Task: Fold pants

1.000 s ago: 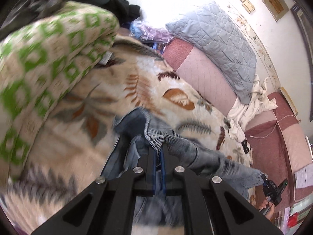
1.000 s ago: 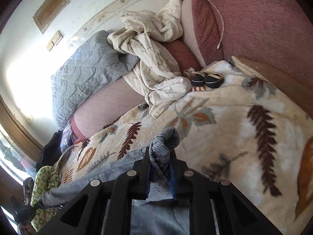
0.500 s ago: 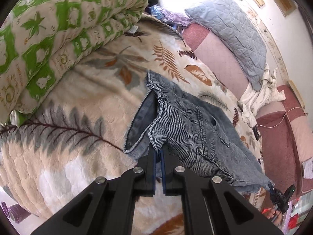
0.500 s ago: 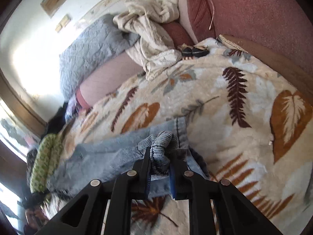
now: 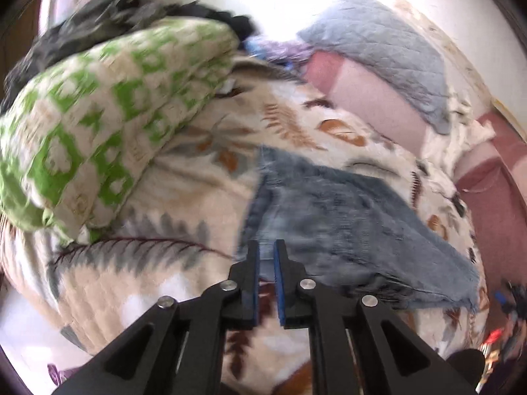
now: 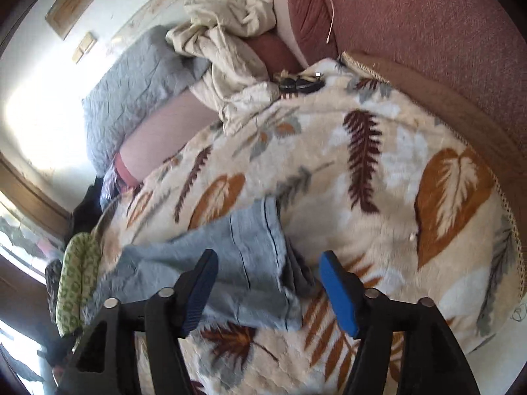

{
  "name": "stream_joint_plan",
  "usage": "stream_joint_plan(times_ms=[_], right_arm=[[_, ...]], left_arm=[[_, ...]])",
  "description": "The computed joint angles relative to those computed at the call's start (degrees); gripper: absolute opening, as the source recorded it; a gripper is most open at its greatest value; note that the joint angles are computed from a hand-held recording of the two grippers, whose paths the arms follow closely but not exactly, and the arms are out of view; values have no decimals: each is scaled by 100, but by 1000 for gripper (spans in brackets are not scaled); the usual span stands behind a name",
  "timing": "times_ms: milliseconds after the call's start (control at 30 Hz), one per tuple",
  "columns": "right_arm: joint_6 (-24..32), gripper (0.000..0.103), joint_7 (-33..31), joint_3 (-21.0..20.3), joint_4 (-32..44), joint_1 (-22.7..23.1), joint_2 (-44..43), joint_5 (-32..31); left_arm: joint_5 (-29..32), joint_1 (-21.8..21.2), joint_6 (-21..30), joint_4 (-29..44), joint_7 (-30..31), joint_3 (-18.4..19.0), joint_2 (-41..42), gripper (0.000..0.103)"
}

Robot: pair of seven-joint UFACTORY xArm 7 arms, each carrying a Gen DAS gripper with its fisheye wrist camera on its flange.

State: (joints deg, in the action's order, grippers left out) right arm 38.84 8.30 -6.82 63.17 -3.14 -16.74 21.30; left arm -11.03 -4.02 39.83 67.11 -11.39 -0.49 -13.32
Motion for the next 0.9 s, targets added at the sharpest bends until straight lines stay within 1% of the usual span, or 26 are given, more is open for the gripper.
stream_joint_plan(times_ms=[67,167,233,300,367,433,467,533,567,600,633,667,700,733,767,833,900], right_arm=[[218,70,220,35,541,3,572,1],[544,70,269,89,1264,-54,1431,260],[659,70,177,190,1548,-144,1859,390],[593,70,-40,289,1536,-257,2044,659],[535,70,-443,361,1405,-389,2102,1131],[754,70,-714,401,1480,-534,2240,1689],[944,70,-957,431,1581,-627,2354,2076],[1023,70,-1245,510,1633,-741,2470,2635],[1094,69,-1400,646,1668,-877,2516,2844],[1042,65,-1485,567,1666,-773,2511,2813],[931,42,-1463,573,1662,-733,2483,2631],[782,26,-1471,542,1625,-679,2435,2559],[599,24,-1589,592,1545,-720,2363,2727],[363,20,-1825,615,1454,-723,2268,2999],[120,15,-1978,622,1424,-691,2208,3105],[-476,11,-2115,638,1318,-555,2057,2992],[-1000,11,-1997,643,1305,-403,2043,2641]], left_arm=[[-262,-214,-87,108,307,-44,42,10],[-795,-561,-169,312,861,-103,239,10],[-1057,-758,-170,509,1151,-216,469,10],[-1253,-900,-164,691,1378,-332,700,11],[-1281,-1006,-113,946,1489,-476,1007,11],[-1230,-1070,-119,1128,1436,-597,1241,11],[-1239,-1089,-120,1225,1431,-635,1377,11],[-1098,-1102,-63,1398,1255,-686,1626,11],[-1040,-1102,11,1501,1159,-702,1757,11],[-1007,-1096,51,1571,1094,-716,1860,11],[-967,-1085,85,1582,1039,-724,1903,11],[-898,-1092,112,1603,959,-737,1959,11],[-854,-1081,158,1575,924,-741,1967,11],[-757,-1100,192,1598,833,-753,2023,11],[-713,-1094,223,1562,802,-755,2023,11],[-671,-1087,278,1526,737,-764,2045,11],[-661,-1084,280,1489,711,-777,2058,11]])
